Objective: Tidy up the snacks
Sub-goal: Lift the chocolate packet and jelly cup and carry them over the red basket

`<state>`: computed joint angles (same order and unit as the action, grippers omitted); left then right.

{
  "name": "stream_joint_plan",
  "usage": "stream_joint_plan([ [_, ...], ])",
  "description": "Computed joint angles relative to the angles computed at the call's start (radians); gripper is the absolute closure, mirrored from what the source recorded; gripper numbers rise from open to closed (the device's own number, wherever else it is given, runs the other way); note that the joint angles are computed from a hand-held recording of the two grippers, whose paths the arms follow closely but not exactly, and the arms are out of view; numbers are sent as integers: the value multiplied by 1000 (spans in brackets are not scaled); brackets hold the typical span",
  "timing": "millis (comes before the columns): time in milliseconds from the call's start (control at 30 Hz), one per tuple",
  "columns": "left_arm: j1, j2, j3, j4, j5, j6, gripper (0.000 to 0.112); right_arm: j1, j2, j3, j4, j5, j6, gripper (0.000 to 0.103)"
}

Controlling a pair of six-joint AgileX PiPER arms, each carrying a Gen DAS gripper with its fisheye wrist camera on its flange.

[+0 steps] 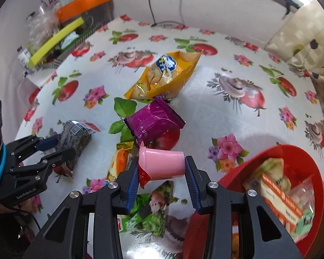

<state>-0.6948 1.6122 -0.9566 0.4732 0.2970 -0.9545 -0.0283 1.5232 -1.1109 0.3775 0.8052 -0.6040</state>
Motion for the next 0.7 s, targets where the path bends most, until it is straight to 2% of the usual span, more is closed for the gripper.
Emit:
stream_joint_plan([
  [133, -33, -34, 7, 75, 22, -81, 74, -22, -91, 72, 74, -27, -43, 66],
  [367, -98, -79, -14, 117, 69, -129, 74, -39, -248, 187, 164, -42, -75, 66],
  [700, -190, -111, -53, 174, 127, -186, 74, -45, -441, 288, 134, -63, -21, 66],
])
